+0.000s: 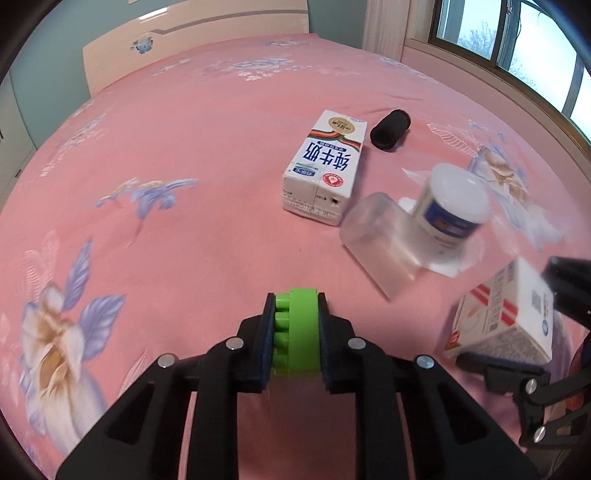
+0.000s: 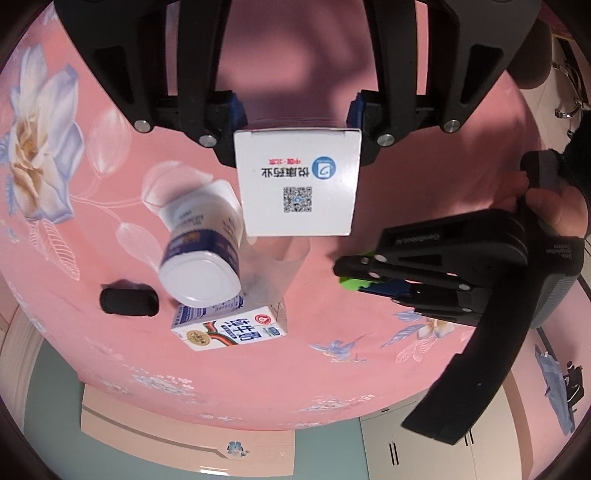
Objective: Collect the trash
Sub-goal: 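Carry the green brick and white medicine box with both tools over the bin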
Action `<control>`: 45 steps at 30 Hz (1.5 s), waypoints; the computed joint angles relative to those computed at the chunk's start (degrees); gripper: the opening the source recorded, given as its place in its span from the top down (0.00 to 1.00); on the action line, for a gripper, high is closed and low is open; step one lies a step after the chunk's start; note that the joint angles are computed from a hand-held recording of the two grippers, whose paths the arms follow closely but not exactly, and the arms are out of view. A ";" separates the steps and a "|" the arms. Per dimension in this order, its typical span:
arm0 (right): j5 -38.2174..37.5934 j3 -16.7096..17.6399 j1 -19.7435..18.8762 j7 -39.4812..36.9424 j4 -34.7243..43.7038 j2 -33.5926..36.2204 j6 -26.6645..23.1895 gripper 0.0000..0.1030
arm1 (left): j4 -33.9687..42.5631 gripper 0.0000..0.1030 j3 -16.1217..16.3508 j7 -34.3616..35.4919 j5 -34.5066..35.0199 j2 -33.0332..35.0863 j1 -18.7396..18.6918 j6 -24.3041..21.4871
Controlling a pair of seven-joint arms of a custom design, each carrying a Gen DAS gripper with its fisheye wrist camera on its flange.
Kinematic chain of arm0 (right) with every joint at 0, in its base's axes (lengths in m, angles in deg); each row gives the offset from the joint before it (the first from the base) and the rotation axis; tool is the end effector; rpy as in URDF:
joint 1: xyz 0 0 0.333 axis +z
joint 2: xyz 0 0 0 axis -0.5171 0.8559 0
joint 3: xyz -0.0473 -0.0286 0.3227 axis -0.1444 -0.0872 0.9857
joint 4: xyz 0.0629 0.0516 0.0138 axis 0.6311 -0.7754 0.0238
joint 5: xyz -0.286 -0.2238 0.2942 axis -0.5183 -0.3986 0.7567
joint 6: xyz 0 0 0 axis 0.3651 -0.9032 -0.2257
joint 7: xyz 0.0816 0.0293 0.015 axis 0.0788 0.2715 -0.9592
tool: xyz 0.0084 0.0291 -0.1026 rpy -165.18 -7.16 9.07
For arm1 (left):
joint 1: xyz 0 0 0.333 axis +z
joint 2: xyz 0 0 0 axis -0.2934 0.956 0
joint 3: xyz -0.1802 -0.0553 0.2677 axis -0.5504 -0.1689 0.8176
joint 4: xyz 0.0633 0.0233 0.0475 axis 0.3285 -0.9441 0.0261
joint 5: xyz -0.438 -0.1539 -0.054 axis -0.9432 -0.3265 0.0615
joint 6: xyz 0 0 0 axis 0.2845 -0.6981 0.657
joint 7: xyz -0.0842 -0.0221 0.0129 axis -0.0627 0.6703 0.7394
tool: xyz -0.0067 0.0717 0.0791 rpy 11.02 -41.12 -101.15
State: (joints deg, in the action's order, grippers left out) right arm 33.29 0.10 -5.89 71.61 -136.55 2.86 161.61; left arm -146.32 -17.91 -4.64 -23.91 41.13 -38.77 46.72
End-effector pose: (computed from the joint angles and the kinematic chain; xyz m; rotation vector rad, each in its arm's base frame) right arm 0.5321 0.3617 0.6418 -2.2695 1.1499 -0.2362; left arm 0.5773 -0.4165 0.5965 -1.6920 2.1642 -0.6418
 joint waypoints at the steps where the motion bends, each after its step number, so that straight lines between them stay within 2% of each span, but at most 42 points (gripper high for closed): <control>1: -0.25 0.07 0.01 0.16 -0.39 -0.70 -0.11 0.57 | -0.50 0.78 -0.09 -0.58 0.22 -0.97 -0.18 -0.64; 12: -3.50 0.86 0.56 2.03 -5.20 -11.83 -2.31 0.57 | -3.99 0.78 -3.28 -7.31 4.48 -11.56 -1.00 -6.01; 19: -5.19 1.52 0.83 3.11 -5.87 -18.03 -3.45 0.57 | -5.16 0.78 -7.14 -10.37 9.79 -18.95 -1.28 -8.90; 34: -7.73 3.29 0.72 5.15 -7.09 -30.44 -7.08 0.57 | -2.73 0.78 -14.32 -14.31 15.62 -26.54 -1.19 -16.69; 45: -7.03 4.24 1.83 5.14 -9.98 -37.16 -9.31 0.57 | -5.53 0.78 -16.52 -13.96 12.97 -32.06 -1.94 -19.83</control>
